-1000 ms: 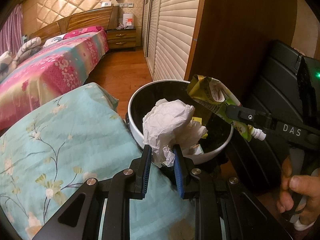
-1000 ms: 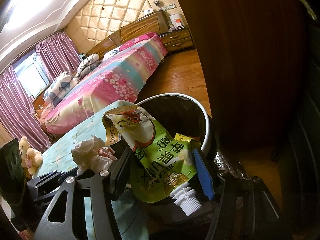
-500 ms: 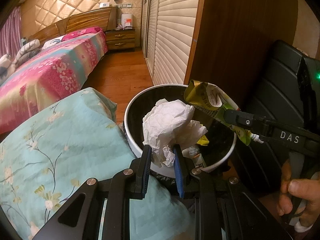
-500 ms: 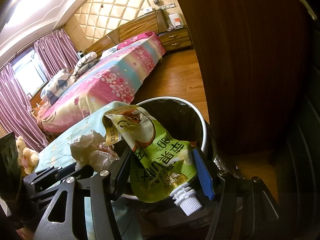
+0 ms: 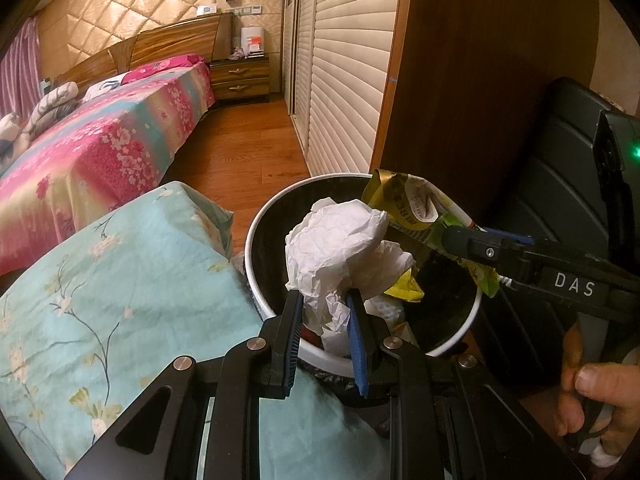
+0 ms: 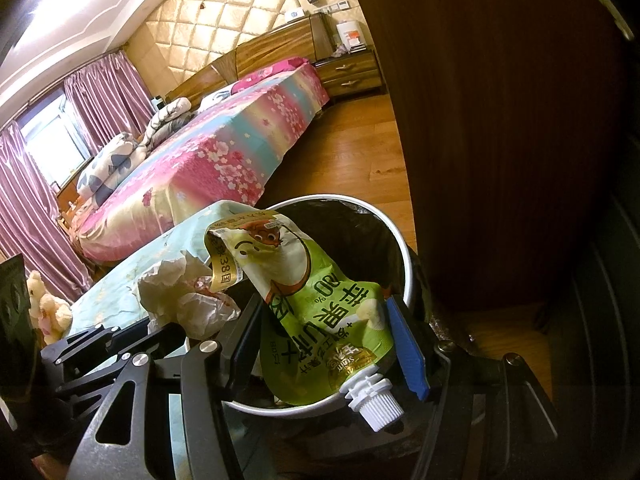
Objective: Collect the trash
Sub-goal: 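Open both tools to drop the tissue and green pouch into the bin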
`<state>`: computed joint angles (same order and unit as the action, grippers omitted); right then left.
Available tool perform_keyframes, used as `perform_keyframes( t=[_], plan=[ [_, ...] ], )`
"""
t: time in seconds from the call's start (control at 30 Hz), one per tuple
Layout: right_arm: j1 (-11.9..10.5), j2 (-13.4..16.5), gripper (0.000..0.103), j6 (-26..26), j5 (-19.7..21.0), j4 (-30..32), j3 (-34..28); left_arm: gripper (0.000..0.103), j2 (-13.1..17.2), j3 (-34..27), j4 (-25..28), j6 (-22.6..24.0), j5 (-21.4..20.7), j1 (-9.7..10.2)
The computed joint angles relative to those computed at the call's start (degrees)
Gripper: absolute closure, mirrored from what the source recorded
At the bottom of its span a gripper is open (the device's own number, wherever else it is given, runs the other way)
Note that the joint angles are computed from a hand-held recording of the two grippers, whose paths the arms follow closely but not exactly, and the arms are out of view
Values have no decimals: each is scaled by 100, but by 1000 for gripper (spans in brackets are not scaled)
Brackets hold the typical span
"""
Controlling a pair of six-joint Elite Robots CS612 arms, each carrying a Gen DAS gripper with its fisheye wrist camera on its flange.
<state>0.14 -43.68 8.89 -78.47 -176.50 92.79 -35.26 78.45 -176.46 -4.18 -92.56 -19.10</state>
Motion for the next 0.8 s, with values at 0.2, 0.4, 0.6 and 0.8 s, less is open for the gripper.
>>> perform_keyframes(
  t=[0.2,0.4,0.6,0.8],
  plan=[
    [7,24,42,7,-16,111,-84,82,28,-73,133,-14,-38,10],
    [10,73,41,5,6,251,-176,81,53,-179,286,-32,-57,14],
    [-29,119,35,141,179,441,-297,58,66,-220,226,95,227,-33],
    [-62,66,32,289,320,316,-218,55,-26,8,50,-75,211,9]
  ],
)
